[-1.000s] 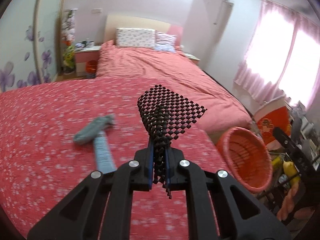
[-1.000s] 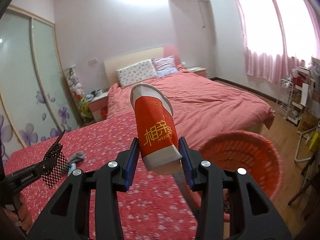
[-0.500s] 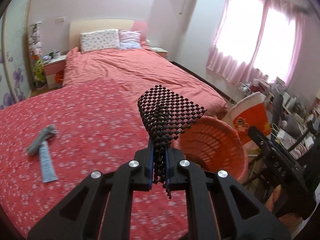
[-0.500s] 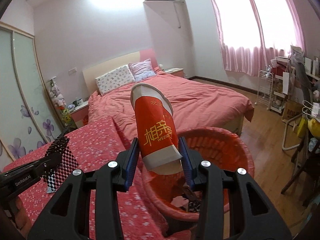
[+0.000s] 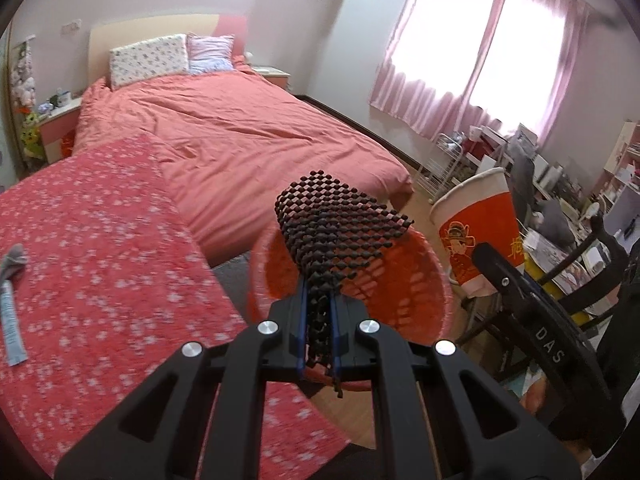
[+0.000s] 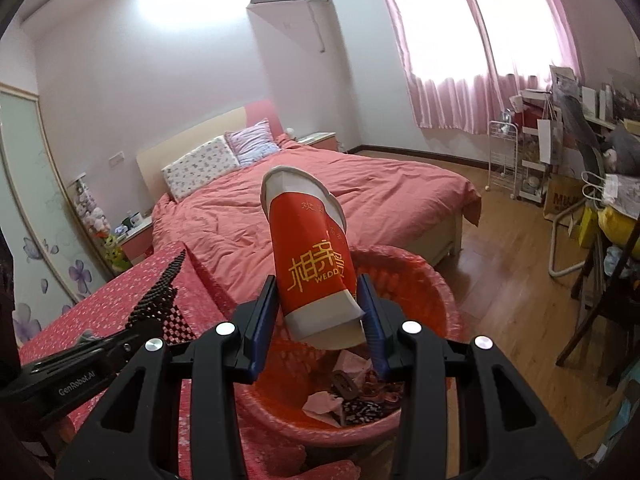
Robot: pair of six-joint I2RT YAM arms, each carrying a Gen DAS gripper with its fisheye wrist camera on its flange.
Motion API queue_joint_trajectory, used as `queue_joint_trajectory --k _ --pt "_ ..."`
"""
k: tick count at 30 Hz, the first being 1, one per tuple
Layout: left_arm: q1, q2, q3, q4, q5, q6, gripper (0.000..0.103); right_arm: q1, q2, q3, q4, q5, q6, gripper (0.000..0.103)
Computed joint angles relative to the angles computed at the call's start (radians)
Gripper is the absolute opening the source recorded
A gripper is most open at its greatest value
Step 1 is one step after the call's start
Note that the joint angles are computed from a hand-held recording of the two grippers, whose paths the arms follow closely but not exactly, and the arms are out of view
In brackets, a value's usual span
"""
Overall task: Collect trash
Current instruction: 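Open both tools to drop the cup and mesh pad into the basket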
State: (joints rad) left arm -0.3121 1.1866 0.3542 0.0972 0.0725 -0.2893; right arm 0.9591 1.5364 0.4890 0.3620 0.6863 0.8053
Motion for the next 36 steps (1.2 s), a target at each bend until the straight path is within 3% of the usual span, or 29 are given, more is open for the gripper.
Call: queue_joint_trajectory --k 7,15,17,20,24,36 --pt "-0.045 0.222 0.052 0.155 0.032 -0.023 0.010 -0.048 0.012 -0.039 0.055 -0.051 0.020 0.041" --pt "-0.057 0.435 0.137 0.241 0.053 -0.047 0.012 -0.117 0.049 -0.059 0.134 -0.124 0.014 0.041" --pt "-0.045 0.481 0.165 0.239 0.052 -0.043 0.027 -0.137 0.069 -0.052 0.143 -0.155 0.016 0.041" --pt "-0.035 0.519 0.175 0.248 0.044 -0.037 0.043 -0.171 0.094 -0.052 0.164 -0.200 0.004 0.042" --pt "-0.009 0.548 0.177 0.250 0.038 -0.027 0.048 -0.173 0.118 -0.048 0.163 -0.218 0.018 0.052" --pt "0.143 0.394 0.023 0.248 -0.040 0.095 0.057 -0.113 0.097 0.001 0.027 -0.137 0.030 0.054"
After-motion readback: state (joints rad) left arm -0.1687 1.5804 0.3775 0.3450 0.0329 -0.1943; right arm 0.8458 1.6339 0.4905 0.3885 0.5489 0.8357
